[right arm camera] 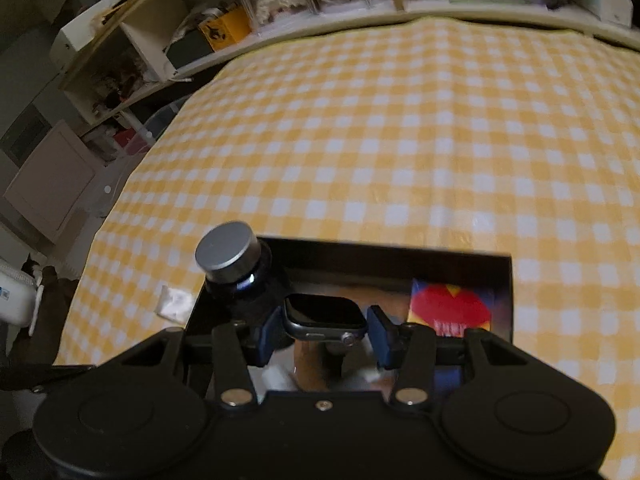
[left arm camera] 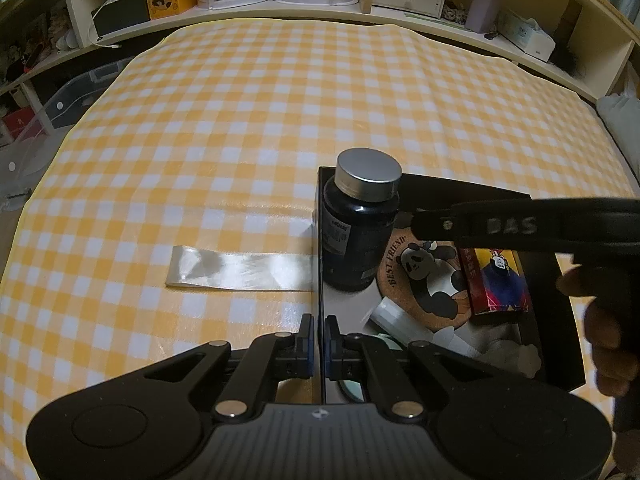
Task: Organize rigid objects
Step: 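Carry the smartwatch over the black box and lower it onto the coaster, then open the right gripper and lift it out of the box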
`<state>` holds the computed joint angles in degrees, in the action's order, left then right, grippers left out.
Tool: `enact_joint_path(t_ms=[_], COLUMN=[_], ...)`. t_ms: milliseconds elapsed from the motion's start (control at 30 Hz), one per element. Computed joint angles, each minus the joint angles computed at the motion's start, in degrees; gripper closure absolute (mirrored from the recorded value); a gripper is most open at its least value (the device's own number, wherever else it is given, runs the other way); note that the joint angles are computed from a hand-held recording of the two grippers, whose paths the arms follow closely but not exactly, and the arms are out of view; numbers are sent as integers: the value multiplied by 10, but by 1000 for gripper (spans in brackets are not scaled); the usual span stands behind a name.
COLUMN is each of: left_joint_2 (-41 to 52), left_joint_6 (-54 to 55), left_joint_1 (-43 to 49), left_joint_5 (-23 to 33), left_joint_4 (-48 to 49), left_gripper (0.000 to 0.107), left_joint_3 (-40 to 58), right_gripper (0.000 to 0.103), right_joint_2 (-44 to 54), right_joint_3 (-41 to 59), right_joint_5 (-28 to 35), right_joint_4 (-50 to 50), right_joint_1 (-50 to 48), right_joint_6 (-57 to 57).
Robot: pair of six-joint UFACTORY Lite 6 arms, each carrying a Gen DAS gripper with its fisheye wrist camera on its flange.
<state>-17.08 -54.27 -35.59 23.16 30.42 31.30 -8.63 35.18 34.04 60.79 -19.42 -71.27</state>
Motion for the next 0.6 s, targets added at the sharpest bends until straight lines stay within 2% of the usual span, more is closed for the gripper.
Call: enact_joint_path(t_ms=[133, 233, 300, 367, 600], left_joint_2=[3, 10, 13, 13, 15], left_joint_6=[4, -8, -9, -13, -19], left_joint_1=[1, -8, -6, -7, -6], left_joint_5=[-1, 3, -1, -1, -8], left_joint_4=[-4, 5, 7, 9, 14], left_gripper=[102, 102, 102, 102, 102], left_joint_3=[2, 7, 6, 6, 3], right_gripper=[55, 54, 50, 49, 49], right_joint_2=[27, 45, 53, 56, 42], right_joint_3=[-3, 2, 11, 22, 32], right_joint_5=[-41, -48, -30, -3, 30], right_joint_4=[48, 18, 0, -17, -108], right_joint_1=[19, 16, 0, -18, -38], right_joint_6=[-65, -41, -25, -9, 53])
